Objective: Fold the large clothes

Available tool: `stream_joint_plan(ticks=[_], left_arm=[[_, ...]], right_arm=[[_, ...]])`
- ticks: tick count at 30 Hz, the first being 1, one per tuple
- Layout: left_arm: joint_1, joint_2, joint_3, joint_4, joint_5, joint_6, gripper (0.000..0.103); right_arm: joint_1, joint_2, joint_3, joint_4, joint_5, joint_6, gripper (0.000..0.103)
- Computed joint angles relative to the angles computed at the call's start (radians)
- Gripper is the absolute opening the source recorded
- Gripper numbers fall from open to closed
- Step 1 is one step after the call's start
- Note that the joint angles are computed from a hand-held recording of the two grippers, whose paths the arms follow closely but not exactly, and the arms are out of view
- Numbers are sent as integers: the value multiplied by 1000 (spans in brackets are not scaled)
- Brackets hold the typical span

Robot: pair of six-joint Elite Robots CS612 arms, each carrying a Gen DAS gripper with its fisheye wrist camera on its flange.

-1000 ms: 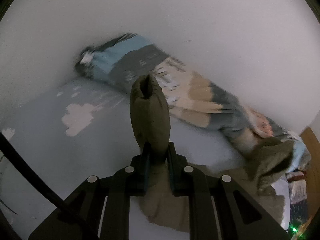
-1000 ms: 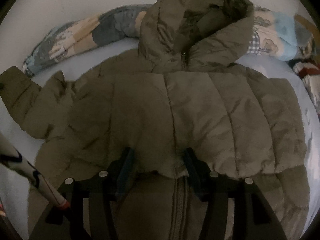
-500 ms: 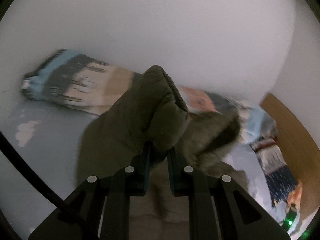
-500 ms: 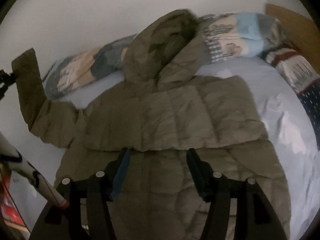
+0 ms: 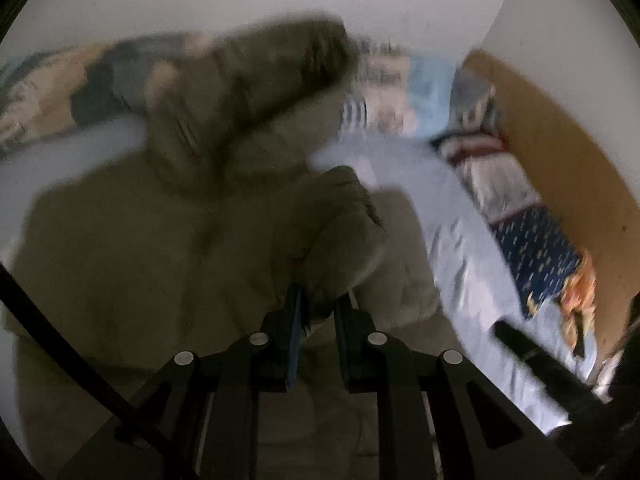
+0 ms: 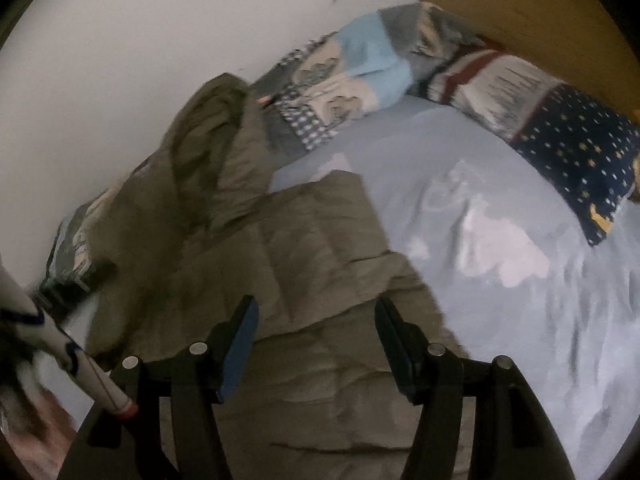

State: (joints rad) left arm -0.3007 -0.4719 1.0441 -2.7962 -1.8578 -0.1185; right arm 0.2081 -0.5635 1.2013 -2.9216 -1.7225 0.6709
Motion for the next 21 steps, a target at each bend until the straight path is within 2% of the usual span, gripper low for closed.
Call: stream_joint_plan(ticks=[2, 5, 7, 8, 9, 10, 11, 14, 17, 19, 20, 21], left_arm=[[-19, 12, 1, 19, 49, 28, 15], [-27, 30, -18, 58, 89, 66, 15], [-32, 22, 0, 61, 114, 104, 17], [-32, 12, 13, 56, 117, 131, 22], [-25, -2, 27, 52, 108, 145, 37], [-21, -16, 46, 44, 106, 143, 62], [-16, -31, 66, 24, 110, 129, 70], [6, -74, 142, -83, 144, 89, 72], [22, -102, 193, -99, 289, 63, 73], [30, -105, 211, -99, 427, 39, 73], [36, -102, 211, -94, 475, 24, 73], [49, -97, 203, -72, 482, -12, 73]], right_arm=[[-10, -8, 17, -2, 6, 25, 65], [-16, -13, 31, -2, 10, 40, 65], [-18, -13, 34, 0, 19, 48, 65], [-19, -13, 34, -1, 25, 51, 65], [-20, -12, 33, -1, 31, 54, 65], [-22, -11, 32, -4, 40, 60, 65], [-24, -9, 31, -8, 49, 65, 66], [-28, -1, 26, -14, 84, 87, 67], [-30, 12, 14, -18, 130, 113, 67], [-32, 25, 2, -33, 175, 130, 67], [-33, 33, -5, -39, 201, 140, 67], [-33, 43, -15, -43, 229, 149, 67]])
